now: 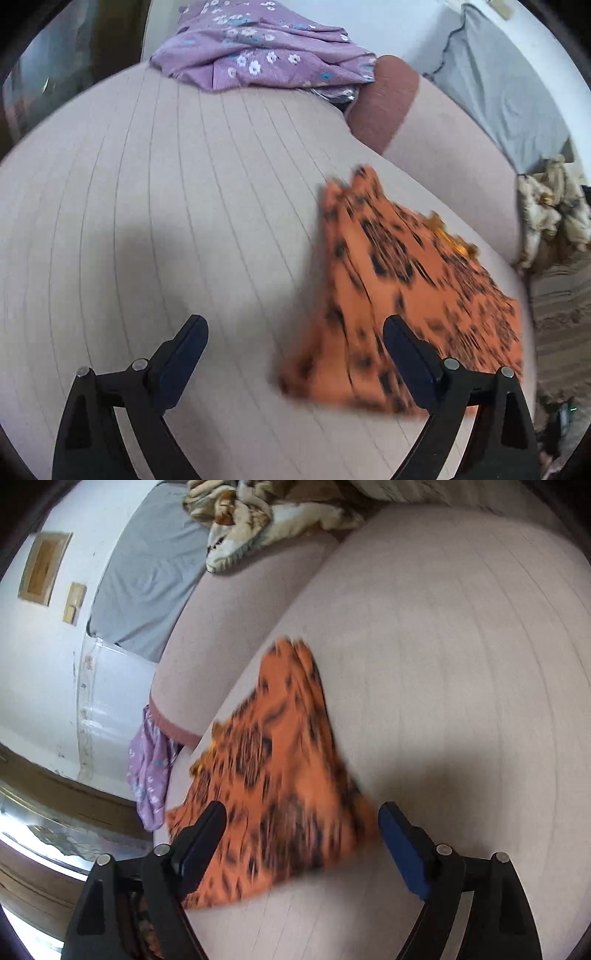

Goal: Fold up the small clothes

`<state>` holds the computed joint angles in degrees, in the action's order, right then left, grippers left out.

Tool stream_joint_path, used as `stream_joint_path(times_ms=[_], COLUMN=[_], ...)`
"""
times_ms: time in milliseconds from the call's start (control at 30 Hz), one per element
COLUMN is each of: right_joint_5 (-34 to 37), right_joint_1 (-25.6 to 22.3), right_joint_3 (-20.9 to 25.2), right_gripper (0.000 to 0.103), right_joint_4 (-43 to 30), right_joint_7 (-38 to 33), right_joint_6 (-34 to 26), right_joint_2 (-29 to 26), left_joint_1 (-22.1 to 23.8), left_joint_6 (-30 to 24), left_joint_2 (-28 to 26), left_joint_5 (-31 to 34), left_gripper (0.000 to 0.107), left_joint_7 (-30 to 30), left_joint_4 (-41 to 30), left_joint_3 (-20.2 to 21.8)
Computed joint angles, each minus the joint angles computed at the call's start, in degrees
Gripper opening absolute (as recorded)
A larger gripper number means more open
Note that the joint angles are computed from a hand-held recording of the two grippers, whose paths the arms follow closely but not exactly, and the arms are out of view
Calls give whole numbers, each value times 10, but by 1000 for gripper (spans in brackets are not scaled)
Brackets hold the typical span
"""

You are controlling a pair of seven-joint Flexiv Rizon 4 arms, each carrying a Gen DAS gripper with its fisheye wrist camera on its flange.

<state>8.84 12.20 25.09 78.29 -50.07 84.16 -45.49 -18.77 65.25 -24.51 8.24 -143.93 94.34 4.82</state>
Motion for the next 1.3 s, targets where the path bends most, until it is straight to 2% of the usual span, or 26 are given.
stream_joint_path(times_ms=[67,133,200,300,333,367,400,433,467,500,600,733,767,867,933,967,1000,1033,1067,1100,1133,1167,1200,1233,1300], right_joint_5=[15,17,11,9,0,-9,-24,-35,-33,-38,-50,-66,-71,-74,-66,-61,-59,-53,-48,-29,-16,34,70,69,12], right_joint_1=[-6,12,51,72,91,109,115,111,97,89,88,93,94,94,89,85,85,90,82,60,45,28,28,34,72], right_joint_3=[30,19,-34,-57,-89,-118,-130,-123,-98,-83,-79,-86,-87,-89,-81,-75,-75,-80,-70,-42,-25,-1,7,-5,-71], right_gripper=[87,87,87,87,87,85,60,34,13,13,12,10,10,10,10,12,16,22,48,74,74,68,69,70,72], right_joint_4=[21,14,-8,-62,-76,-83,-90,-101,-123,-131,-155,-164,-160,-98,-31,13,48,94,130,165,187,215,236,262,304], right_joint_7=[-5,10,57,117,147,177,190,189,177,181,162,124,114,88,81,79,83,90,94,96,107,92,69,82,149], right_joint_6=[2,-3,4,5,-2,-5,-6,-16,-44,-52,-69,-46,-42,-12,14,19,19,14,5,-25,-31,0,57,77,81], right_joint_2=[6,-1,-10,-42,-48,-52,-56,-63,-75,-82,-81,-47,-33,26,70,94,109,128,137,139,138,139,144,159,194], left_joint_1=[-13,-8,3,-26,-18,-12,-11,5,27,33,13,-22,-24,-26,-44,-49,-39,-28,-7,-1,-11,-14,-32,-36,-14], left_joint_6=[30,34,-1,-62,-61,-63,-86,-87,-78,-80,-77,-60,-61,-36,-44,-55,-66,-69,-69,-51,-7,0,-30,-51,-28], left_joint_2=[-5,-22,-42,-76,-84,-90,-93,-96,-94,-92,-71,-30,-12,47,85,94,98,99,99,95,101,116,120,123,122], left_joint_5=[-7,-2,10,49,48,43,40,6,-8,-14,24,64,90,111,127,137,144,124,71,44,53,86,99,82,73], left_gripper=[95,95,95,95,94,69,21,21,20,19,17,16,16,17,24,35,53,61,63,59,58,59,61,61,61], left_joint_7=[-18,-26,-44,-82,-82,-82,-85,-64,-59,-49,-27,-42,-56,-65,-83,-100,-111,-103,-75,-70,-84,-103,-112,-92,-68], left_joint_4=[11,-1,-32,-101,-113,-119,-131,-128,-121,-124,-141,-154,-150,-85,-23,2,33,70,108,140,164,170,158,147,144], left_joint_3=[-5,-23,-43,-8,-13,-15,-13,-26,-48,-53,-33,-1,-6,-16,-13,-15,-33,-46,-65,-69,-54,-49,-30,-21,-33])
